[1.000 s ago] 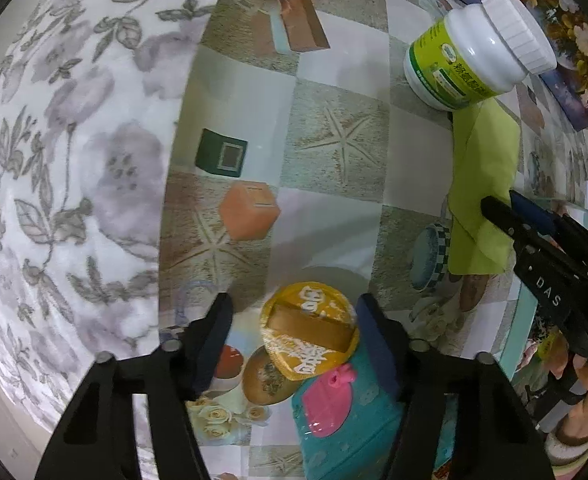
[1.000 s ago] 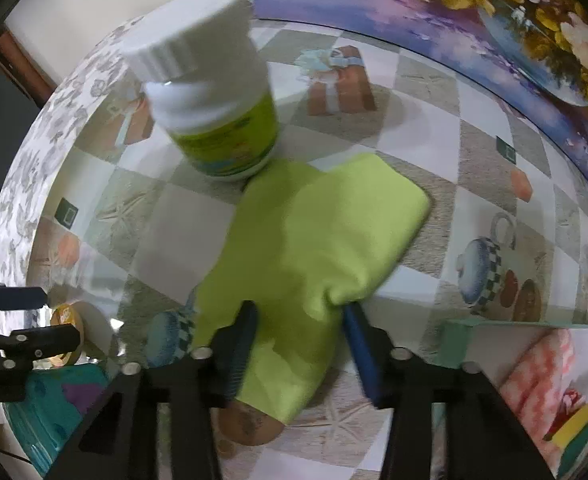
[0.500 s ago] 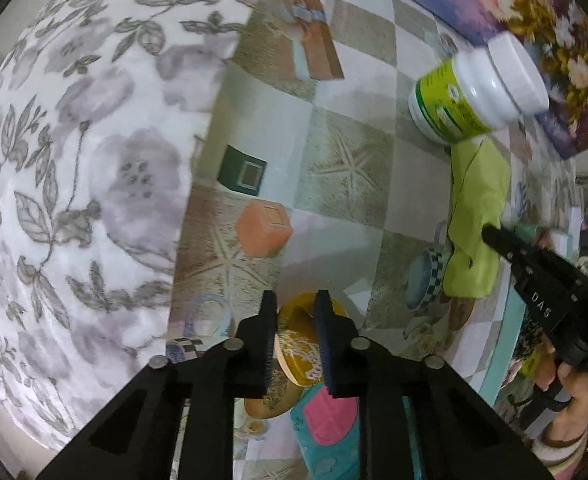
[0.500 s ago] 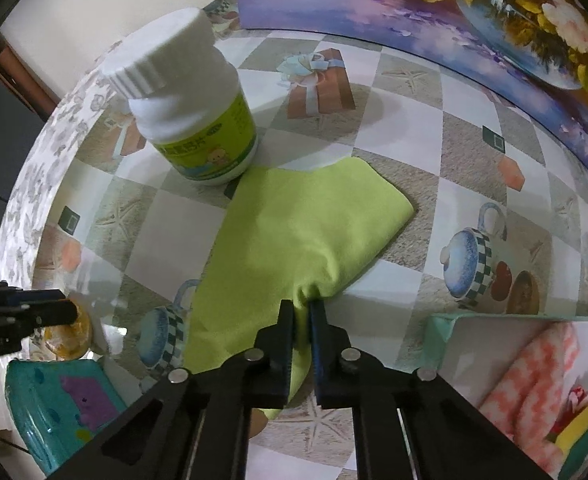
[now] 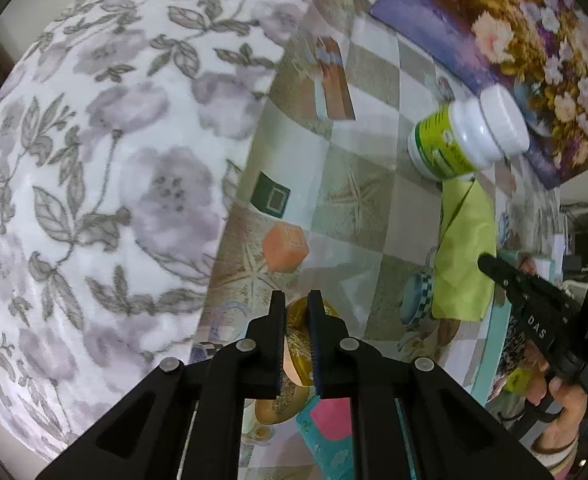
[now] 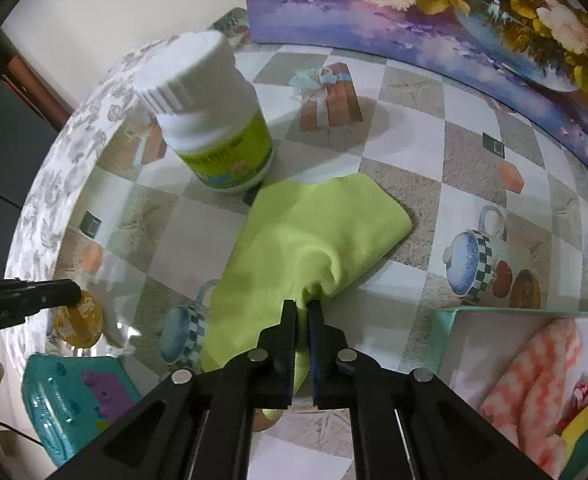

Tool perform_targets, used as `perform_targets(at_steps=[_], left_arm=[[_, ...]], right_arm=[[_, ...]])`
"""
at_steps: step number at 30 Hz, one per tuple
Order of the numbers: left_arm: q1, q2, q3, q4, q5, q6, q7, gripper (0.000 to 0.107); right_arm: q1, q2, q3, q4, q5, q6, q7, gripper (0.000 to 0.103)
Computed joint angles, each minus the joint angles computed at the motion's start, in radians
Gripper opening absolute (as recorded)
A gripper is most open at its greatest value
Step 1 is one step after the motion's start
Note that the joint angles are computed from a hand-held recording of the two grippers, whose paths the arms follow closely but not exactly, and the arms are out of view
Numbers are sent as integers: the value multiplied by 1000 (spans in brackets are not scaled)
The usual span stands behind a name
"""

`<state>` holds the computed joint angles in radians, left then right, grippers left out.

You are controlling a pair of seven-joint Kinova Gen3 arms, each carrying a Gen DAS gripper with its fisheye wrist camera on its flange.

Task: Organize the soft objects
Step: 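Lift and carry the cloth with the right gripper while the left carries the lid to the tray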

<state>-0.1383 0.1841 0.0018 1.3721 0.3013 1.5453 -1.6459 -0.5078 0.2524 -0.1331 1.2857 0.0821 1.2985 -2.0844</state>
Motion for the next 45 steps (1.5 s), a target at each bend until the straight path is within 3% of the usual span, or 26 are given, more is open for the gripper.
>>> perform_targets(at_steps=[7,16,22,30,37,45], left_arm=[[-59,-43,-31,-46,34,23,-9,11],[-22,-164,-32,-89,29,6,129,11],[31,-253,-20,-100,74,-33,235,11],[176,-290,74,-165,15,-87,385,11],[302,-266,153,-179,-29,-128,497,11],[447,-210,226,-149,-69,-205,593,11]], right_arm=[[15,-70,-4,29,-20,-19,-24,5],[55,-234,-30,128,-66,-114,-102,5],[93,-365,-66,176,-46,-136,-172,5],[184,-517,-120,185,40,-73,-244,5],[282,-647,-55,238,-15,-43,-178,5],[369,-729,78,325,-119,-50,-78,5]])
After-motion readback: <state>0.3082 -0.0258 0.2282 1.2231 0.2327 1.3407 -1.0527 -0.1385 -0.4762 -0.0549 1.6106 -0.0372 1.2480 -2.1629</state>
